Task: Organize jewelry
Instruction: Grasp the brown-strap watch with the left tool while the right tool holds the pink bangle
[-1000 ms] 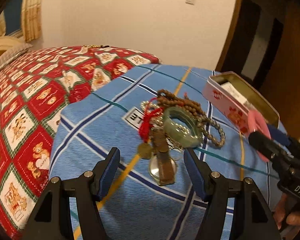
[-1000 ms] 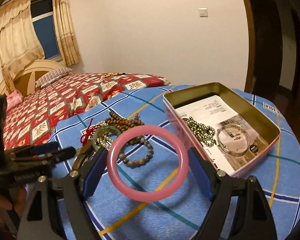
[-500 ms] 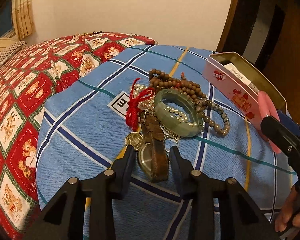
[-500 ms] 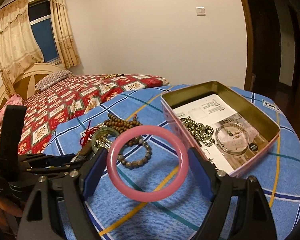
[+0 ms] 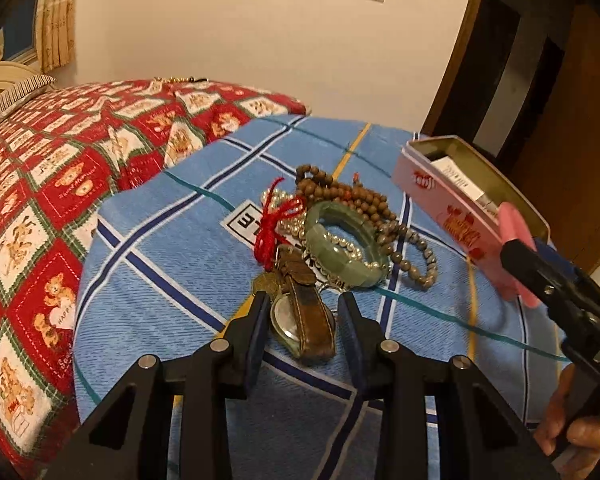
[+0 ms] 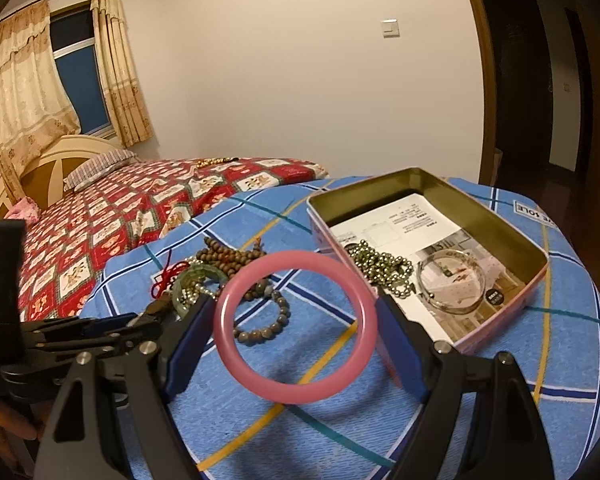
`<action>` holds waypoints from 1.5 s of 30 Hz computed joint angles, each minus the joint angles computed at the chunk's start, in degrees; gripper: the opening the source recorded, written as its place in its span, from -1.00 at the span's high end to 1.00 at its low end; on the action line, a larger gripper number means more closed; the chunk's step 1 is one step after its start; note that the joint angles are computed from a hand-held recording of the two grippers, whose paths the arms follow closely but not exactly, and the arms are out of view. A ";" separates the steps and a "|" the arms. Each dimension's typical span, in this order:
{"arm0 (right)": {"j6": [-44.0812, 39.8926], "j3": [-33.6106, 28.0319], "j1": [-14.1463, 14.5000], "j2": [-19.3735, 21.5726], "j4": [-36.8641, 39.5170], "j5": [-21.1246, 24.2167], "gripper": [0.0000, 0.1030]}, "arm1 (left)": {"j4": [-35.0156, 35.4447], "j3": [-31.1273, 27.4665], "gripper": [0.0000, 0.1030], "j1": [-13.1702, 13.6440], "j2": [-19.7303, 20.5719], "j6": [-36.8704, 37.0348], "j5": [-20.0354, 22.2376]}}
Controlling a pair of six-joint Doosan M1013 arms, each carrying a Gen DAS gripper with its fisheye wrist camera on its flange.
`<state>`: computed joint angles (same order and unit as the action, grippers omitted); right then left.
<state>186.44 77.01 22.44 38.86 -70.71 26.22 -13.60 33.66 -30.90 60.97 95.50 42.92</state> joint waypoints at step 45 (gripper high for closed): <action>9.09 1.15 0.08 -0.64 -7.14 2.15 -0.62 | 11.20 1.82 0.28 -0.87 -0.80 -2.12 3.30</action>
<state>195.53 78.15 22.52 38.22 -77.86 28.37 -2.40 35.48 -31.77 60.18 93.38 46.22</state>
